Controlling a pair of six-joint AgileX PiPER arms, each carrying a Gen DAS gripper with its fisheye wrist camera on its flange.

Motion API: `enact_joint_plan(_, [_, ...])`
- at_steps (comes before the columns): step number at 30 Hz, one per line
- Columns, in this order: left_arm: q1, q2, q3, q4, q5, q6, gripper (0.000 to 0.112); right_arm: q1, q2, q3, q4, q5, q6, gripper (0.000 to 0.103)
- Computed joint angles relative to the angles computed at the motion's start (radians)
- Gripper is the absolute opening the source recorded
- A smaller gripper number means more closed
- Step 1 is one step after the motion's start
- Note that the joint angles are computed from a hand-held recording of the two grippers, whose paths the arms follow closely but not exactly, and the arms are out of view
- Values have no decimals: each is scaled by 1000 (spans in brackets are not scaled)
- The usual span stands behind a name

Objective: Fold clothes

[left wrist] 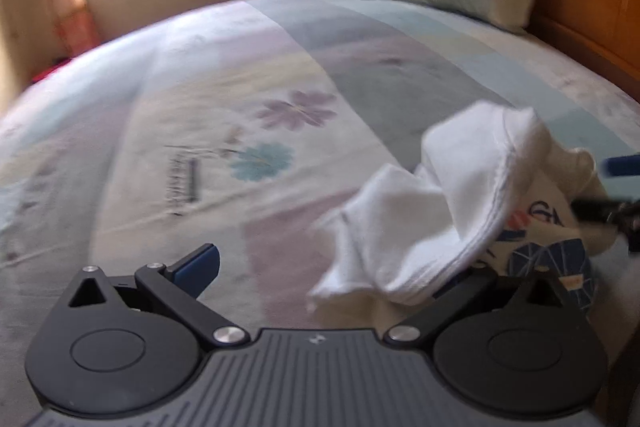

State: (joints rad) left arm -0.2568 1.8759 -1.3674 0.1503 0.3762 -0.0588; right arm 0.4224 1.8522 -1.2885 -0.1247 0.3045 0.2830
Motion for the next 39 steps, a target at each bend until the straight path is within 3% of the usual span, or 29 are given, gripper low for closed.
enact_joint_plan(5, [-9,32,-34,169,-37,-197,102,39,86,-110,-490,104,435,103])
enact_joint_plan(7, [-6,50,-63,213,-33,-258,102,33,113,-153,-562,124,507,103])
enact_joint_plan(10, [-7,91,-132,316,-3,-363,102,21,182,-275,-584,179,467,103])
enact_joint_plan(13, [7,151,-230,267,42,-309,102,1,284,-449,-525,239,340,103])
enact_joint_plan(17, [9,237,-347,366,88,-362,102,-12,417,-673,-500,316,247,103])
enact_joint_plan(24, [49,445,-681,247,255,-168,102,-46,538,-943,-334,403,76,103])
enact_joint_plan(29, [64,403,-595,149,205,-67,102,-115,426,-784,39,339,-187,103])
enact_joint_plan(33, [93,301,-446,-41,167,61,102,-169,280,-543,290,299,-397,103])
enact_joint_plan(36, [104,202,-311,-140,115,133,102,-192,174,-365,406,274,-511,103])
enact_joint_plan(39, [105,141,-236,-213,112,185,102,-202,101,-241,453,290,-589,103])
